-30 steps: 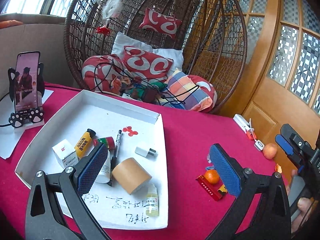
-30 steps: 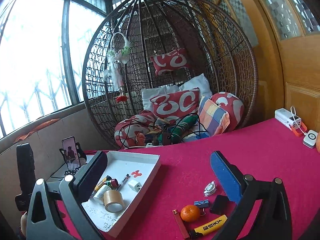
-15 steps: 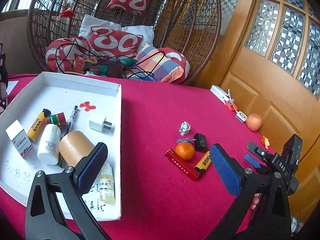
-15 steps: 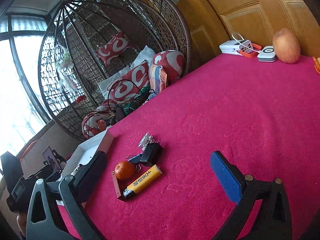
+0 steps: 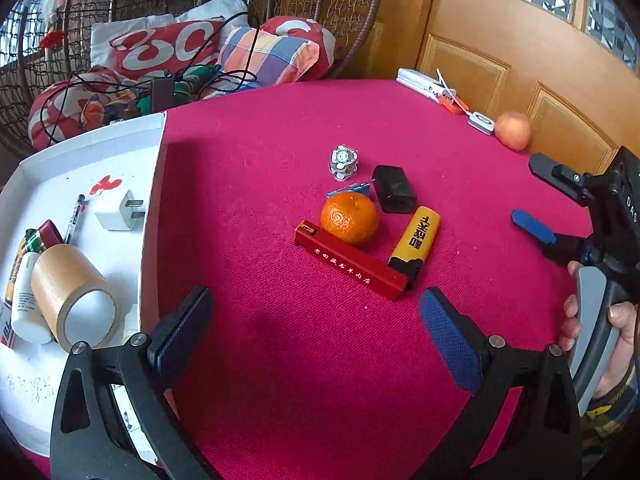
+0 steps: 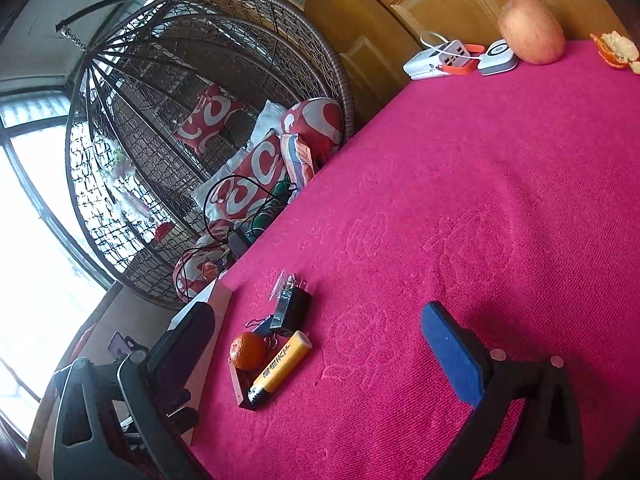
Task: Organize rigid objects
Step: 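Move both tools back toward the red case and yellow lighter, then grasp the red rectangular case with the left tool while the right tool grasps the yellow lighter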
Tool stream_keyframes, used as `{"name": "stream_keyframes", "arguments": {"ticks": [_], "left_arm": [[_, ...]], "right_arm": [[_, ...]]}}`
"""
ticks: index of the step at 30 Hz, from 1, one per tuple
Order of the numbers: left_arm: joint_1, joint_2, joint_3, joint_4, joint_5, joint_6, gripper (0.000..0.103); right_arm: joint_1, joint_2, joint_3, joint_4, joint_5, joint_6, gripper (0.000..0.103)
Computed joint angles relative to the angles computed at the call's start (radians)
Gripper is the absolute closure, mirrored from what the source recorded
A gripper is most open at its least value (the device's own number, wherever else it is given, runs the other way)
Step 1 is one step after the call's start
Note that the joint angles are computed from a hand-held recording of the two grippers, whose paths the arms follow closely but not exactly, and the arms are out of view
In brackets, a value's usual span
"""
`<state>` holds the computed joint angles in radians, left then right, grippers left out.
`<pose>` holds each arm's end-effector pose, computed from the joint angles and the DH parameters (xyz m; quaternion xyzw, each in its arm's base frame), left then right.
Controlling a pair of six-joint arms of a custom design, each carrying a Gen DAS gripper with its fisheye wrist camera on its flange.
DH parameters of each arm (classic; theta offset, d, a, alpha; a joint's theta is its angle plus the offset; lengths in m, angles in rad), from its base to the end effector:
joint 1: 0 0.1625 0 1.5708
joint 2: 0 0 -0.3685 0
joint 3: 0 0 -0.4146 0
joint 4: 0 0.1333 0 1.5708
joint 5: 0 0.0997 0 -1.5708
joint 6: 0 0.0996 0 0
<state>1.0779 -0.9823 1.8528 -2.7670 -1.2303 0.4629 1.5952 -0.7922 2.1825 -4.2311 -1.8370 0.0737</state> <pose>-0.1354 -0.6041 0.0949 0.4229 0.8762 -0.1623 0.1648 0.1182 -0.4518 0.0837 -0.0984 -0.7958 0.5925 0.0779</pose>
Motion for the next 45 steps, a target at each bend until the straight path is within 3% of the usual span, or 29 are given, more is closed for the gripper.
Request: {"name": "stream_keyframes", "arguments": {"ticks": [5,10,16,17,18,23,26,29,32,36,40,43,45], "left_arm": [[-0.021,0.078,-0.048,-0.016,0.066,0.1,0.0],[-0.027,0.131,-0.099,0.009,0.078,0.212,0.0],[-0.01,0.171,-0.179,0.112,0.048,0.202,0.001],[-0.009,0.167,-0.177,0.115,0.037,0.202,0.008],[-0.005,0.159,-0.176,0.127,0.012,0.202,0.022],[-0.012,0.11,-0.104,0.061,0.024,0.156,0.022],[-0.003,0.051,-0.058,0.059,-0.001,0.096,0.022],[0.008,-0.015,-0.01,0.053,-0.032,0.063,0.022],[0.022,-0.068,0.022,0.049,-0.063,0.027,0.022],[0.039,-0.114,0.049,0.037,-0.097,0.003,0.022],[0.052,-0.14,0.062,0.027,-0.119,-0.008,0.022],[0.058,-0.156,0.071,0.024,-0.132,-0.011,0.022],[0.058,-0.165,0.079,0.015,-0.132,-0.01,0.022]], "right_arm": [[-0.016,0.003,0.01,-0.03,0.044,0.003,0.0],[-0.028,0.005,0.016,-0.048,0.08,0.006,0.0],[-0.035,0.005,0.019,-0.056,0.098,0.007,0.0],[-0.036,0.005,0.019,-0.056,0.1,0.006,0.0],[-0.037,0.005,0.019,-0.056,0.101,0.007,0.0],[-0.025,0.002,0.014,-0.037,0.072,0.003,0.0],[0.026,-0.017,-0.015,0.08,-0.066,-0.018,0.0],[0.1,-0.043,-0.087,0.36,-0.288,-0.088,0.0],[0.152,-0.011,-0.182,0.567,-0.44,-0.176,0.0],[0.173,0.026,-0.258,0.674,-0.455,-0.211,0.0],[0.189,0.09,-0.358,0.743,-0.527,-0.256,0.0],[0.185,0.111,-0.402,0.833,-0.54,-0.234,0.0],[0.19,0.136,-0.422,0.824,-0.573,-0.269,0.0]]}}
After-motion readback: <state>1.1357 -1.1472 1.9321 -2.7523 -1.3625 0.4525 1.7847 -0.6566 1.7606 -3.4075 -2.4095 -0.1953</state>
